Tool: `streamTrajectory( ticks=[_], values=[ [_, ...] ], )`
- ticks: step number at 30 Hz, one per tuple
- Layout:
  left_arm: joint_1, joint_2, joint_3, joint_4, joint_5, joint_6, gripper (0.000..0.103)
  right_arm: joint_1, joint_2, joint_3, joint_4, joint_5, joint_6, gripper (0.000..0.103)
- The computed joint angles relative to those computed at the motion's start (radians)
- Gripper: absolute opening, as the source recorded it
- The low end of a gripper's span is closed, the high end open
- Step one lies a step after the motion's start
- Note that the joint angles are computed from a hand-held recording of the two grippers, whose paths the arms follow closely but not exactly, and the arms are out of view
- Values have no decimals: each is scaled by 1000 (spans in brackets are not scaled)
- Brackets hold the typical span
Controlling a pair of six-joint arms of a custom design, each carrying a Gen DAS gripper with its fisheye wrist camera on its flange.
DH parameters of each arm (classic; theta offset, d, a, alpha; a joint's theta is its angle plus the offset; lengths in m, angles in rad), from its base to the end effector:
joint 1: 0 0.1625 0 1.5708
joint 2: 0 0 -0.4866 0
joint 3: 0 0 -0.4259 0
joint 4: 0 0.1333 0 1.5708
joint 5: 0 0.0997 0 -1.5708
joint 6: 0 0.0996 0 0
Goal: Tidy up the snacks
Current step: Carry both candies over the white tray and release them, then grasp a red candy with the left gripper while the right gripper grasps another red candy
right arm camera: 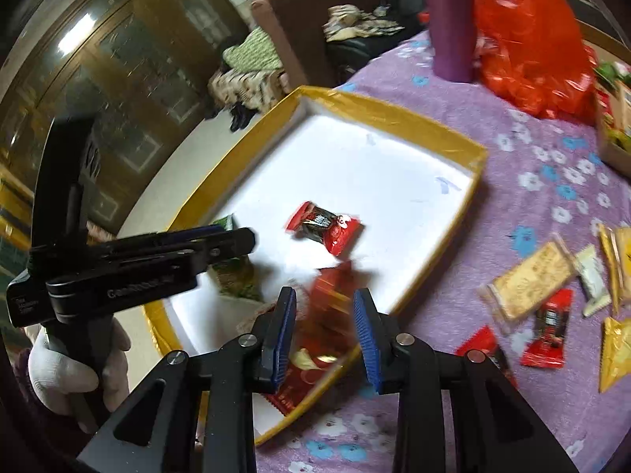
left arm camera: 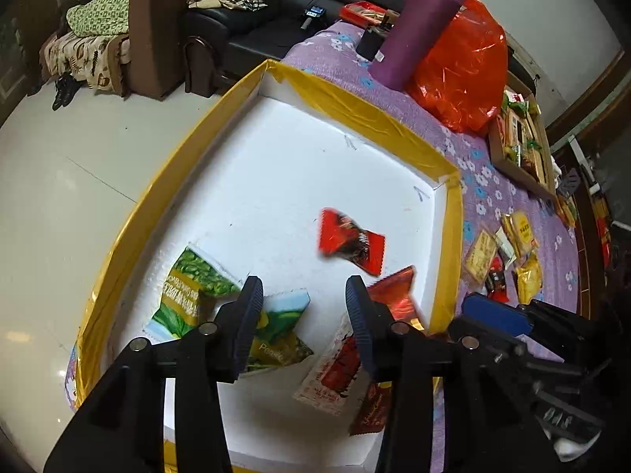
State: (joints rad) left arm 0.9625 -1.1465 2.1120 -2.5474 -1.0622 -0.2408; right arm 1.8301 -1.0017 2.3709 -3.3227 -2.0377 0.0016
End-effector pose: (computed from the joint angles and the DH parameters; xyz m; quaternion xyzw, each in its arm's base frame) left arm -0.1613 -0.5498 0.1698 0.1755 0.9518 -0.1085 0.2270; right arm 0.2068 -0.4347 0.1099 0.0791 -0.9529 0.2130 0.2011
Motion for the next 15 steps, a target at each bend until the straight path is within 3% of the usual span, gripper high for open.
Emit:
streamTrajectory(
  ticks=[5,10,15],
  values=[
    [-29,12,4,-32,-28,26,42,-79,-108,93,-81,-10,48,33],
    [-80,42,14,-40,-83,81,42,-190,-214,191,-143,-79,90,33],
    [-132,90,13,-17,-133,129,42,-243,-250,211,-155,-68,78,33]
  ],
)
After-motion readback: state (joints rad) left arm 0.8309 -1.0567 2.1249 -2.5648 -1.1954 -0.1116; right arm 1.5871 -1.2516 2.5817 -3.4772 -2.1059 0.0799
